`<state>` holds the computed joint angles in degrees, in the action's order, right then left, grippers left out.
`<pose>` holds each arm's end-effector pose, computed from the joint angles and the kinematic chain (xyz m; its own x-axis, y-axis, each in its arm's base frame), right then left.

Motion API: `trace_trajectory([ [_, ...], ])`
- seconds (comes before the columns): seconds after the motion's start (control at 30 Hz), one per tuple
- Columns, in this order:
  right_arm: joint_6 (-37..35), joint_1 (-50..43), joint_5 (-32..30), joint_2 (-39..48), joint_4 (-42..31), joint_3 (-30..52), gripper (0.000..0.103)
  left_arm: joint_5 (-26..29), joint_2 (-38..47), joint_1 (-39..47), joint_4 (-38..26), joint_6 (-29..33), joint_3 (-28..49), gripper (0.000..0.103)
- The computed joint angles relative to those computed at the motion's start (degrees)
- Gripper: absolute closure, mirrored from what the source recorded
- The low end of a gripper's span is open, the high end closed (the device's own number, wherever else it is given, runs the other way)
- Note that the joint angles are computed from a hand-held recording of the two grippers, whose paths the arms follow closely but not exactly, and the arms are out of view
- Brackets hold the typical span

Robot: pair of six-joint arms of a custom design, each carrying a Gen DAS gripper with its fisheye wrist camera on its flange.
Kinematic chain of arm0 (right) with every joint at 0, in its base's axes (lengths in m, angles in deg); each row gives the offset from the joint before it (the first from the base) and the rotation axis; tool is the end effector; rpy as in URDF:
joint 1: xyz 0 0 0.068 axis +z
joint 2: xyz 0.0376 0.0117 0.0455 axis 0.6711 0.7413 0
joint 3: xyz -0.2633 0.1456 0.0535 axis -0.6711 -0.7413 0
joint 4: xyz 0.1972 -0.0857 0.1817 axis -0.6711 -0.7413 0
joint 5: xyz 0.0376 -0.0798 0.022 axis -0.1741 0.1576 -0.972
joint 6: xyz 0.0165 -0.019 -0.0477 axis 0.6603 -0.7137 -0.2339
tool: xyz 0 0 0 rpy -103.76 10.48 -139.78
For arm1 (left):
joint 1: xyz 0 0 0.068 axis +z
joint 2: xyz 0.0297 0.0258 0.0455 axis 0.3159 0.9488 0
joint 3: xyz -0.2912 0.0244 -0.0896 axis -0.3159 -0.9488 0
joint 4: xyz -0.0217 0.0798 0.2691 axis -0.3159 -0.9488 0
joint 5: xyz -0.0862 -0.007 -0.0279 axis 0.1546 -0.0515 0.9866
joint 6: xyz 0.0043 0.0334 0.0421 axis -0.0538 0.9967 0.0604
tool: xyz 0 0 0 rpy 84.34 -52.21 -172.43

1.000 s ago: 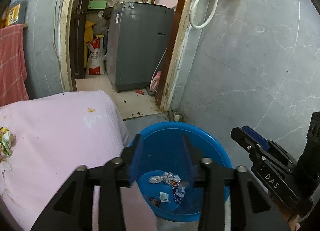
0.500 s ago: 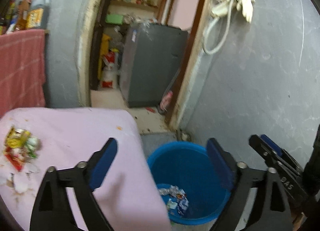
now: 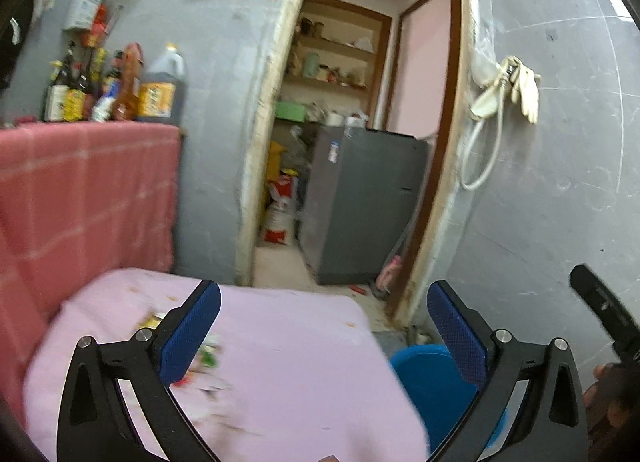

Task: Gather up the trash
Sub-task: 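Move both open tools back over the trash pile, then grasp the yellow wrapper piece with left tool while right tool grasps white-green crumpled wrapper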

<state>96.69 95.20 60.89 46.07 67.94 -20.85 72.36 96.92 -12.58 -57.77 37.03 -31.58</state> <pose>0.1395 0.1314 0.2261 -0.0573 0.1418 -0.9882 0.2389 0.9631 0.1244 0.2642 -0.1618 0.2450 -0.3212 0.0040 -0.9470 0.5279 0.8310 -0.1755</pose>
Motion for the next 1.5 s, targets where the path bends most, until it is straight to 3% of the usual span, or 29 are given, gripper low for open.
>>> trace_trajectory([
  [0.17, -5.1, 1.9, -0.5, 9.9, 9.6, 4.4, 0.000, 2.8, -4.1, 6.9, -1.7, 2.7, -2.5, 0.002],
  [0.3, -4.9, 1.2, -4.1, 17.7, 12.3, 8.5, 0.000, 6.5, -5.2, 14.2, -2.8, 5.6, -3.9, 0.002],
  [0.73, 1.2, -4.8, -20.8, 39.8, 6.9, 22.6, 0.000, 12.5, 8.8, 28.4, 1.5, 12.8, -4.2, 0.002],
  [1.1, 4.3, -10.4, -34.6, 47.8, -1.3, 29.1, 0.000, 16.2, 19.4, 30.7, -3.9, 16.8, 3.0, 0.003],
  [1.2, 4.8, -11.6, -37.7, 49.1, -2.7, 30.5, 0.009, 17.7, 20.4, 30.7, -6.3, 17.5, 4.7, 0.013],
  [1.23, 4.4, -12.0, -38.6, 49.7, -3.6, 31.4, 0.016, 17.9, 20.9, 30.6, -7.4, 17.9, 5.4, 0.019],
  [1.37, 3.5, -13.6, -42.6, 52.2, -6.7, 34.9, 0.025, 18.0, 22.8, 29.3, -11.8, 19.0, 8.7, 0.039],
  [1.5, 3.4, -15.8, -48.0, 54.9, -10.1, 38.8, 0.037, 17.5, 24.8, 27.6, -16.1, 19.6, 12.1, 0.050],
])
